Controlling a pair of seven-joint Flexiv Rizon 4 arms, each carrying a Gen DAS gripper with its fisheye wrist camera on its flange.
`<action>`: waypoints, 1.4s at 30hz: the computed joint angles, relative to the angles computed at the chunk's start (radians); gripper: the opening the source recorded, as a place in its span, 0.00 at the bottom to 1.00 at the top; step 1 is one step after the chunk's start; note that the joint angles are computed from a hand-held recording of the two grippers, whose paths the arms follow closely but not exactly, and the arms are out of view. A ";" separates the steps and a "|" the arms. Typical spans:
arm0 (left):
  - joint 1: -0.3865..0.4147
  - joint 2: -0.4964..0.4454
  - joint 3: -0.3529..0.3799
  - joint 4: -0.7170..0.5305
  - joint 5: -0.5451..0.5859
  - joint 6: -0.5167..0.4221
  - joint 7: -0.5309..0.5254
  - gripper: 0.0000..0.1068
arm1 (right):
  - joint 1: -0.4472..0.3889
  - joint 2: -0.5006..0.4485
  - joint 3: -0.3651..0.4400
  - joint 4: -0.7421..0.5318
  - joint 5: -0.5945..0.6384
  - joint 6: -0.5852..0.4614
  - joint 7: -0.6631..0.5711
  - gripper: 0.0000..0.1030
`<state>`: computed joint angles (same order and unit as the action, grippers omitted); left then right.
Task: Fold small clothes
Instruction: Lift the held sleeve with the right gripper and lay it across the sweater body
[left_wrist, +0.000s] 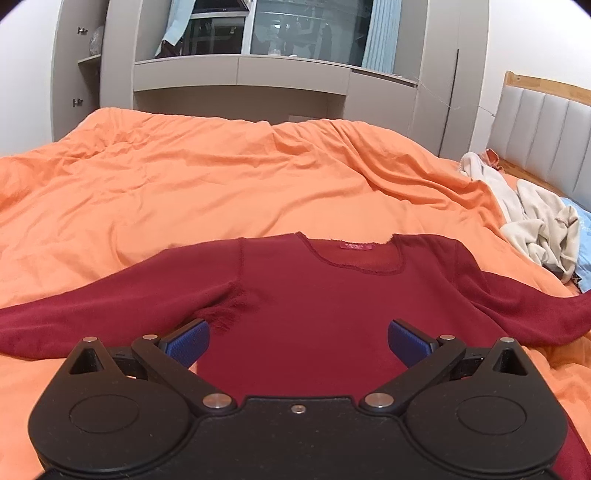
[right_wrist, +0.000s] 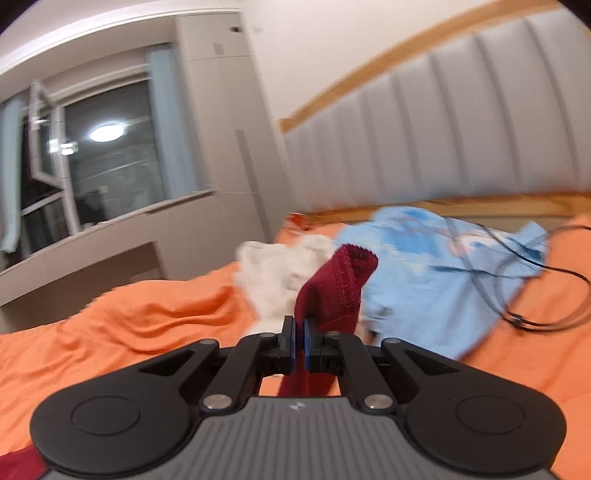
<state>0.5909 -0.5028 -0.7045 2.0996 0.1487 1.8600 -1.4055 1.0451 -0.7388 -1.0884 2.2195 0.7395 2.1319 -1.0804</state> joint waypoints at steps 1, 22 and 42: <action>-0.006 0.002 0.011 -0.002 -0.004 0.004 -0.002 0.96 | 0.006 0.008 0.006 -0.011 -0.020 0.015 -0.010 0.05; 0.065 0.001 0.037 -0.054 -0.085 -0.018 -0.161 0.96 | -0.214 0.072 0.634 -0.368 -0.407 -0.074 -0.254 0.05; -0.041 -0.057 0.096 -0.119 -0.108 -0.052 -0.084 0.96 | -0.282 0.214 0.729 -0.148 -0.576 -0.166 -0.355 0.93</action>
<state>0.5504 -0.5600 -0.6082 1.9804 0.0411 1.8085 -1.4899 0.7632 -0.5244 -0.3590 2.0711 0.1632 1.9662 -1.4353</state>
